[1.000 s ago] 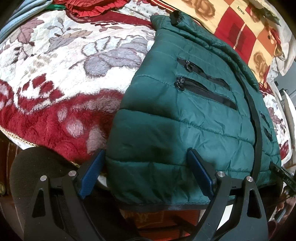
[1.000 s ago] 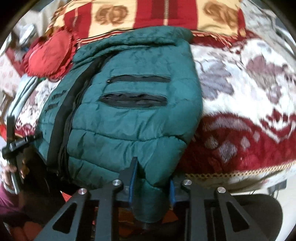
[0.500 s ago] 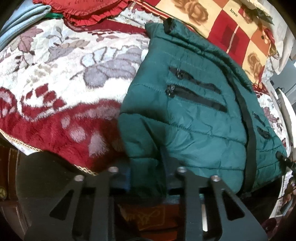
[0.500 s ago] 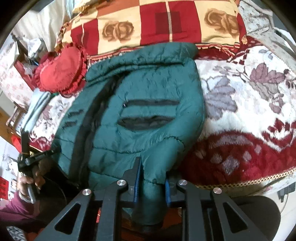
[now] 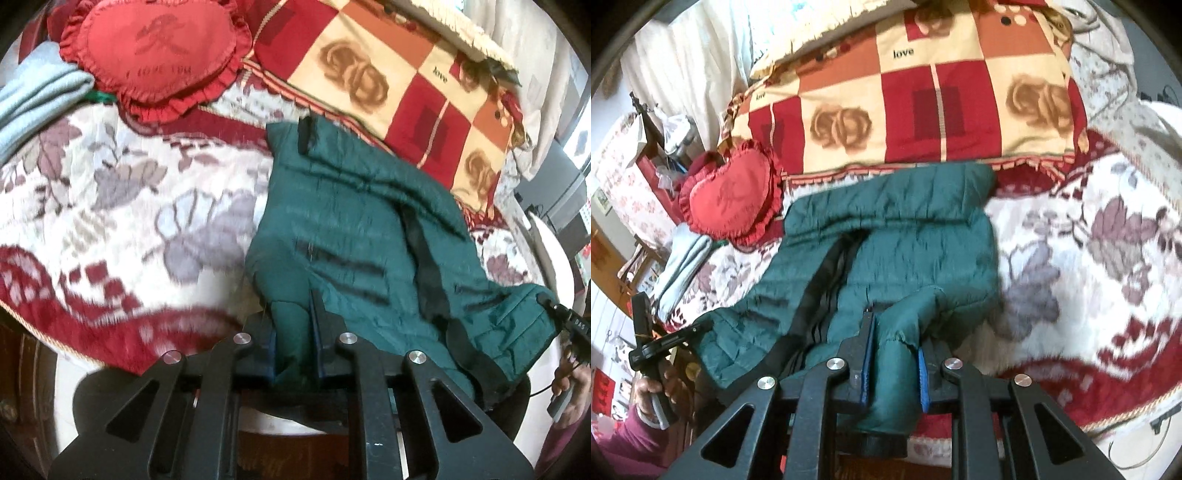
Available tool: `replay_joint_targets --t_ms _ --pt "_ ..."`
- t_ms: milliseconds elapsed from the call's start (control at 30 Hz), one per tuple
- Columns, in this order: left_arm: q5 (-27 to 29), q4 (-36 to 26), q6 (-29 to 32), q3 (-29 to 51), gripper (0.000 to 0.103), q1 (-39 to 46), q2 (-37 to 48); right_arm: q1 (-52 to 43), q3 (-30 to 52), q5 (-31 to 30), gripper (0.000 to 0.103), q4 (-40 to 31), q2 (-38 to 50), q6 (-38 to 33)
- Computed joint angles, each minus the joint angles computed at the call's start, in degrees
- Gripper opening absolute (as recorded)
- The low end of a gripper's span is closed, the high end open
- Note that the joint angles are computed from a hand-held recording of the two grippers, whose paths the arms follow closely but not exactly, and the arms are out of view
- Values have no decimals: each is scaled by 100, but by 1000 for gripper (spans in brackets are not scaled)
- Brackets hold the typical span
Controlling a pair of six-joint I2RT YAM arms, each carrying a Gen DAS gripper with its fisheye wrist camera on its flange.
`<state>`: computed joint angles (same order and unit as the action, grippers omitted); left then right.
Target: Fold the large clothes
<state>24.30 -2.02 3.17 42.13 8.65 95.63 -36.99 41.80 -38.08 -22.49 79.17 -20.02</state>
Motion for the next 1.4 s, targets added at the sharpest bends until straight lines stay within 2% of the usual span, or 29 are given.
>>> replay_joint_targets --t_ms 267,433,867,1167,1400 --pt "-221 -166 -452 808 14 -340 75 291 647 229 18 352 488 561" --pt "-557 -214 -768 1414 14 -645 315 497 1160 505 18 567 930 864" --pt "-1309 -486 -1000 3007 14 -1104 1297 910 2648 1304 17 649 2225 1317" --pt "-1607 -1068 -1240 4559 14 -1244 2405 1212 3671 1831 17 583 3113 1551" --pt "-2032 -1857 -1503 6412 14 -1349 3653 1342 4775 2254 17 333 4015 1782"
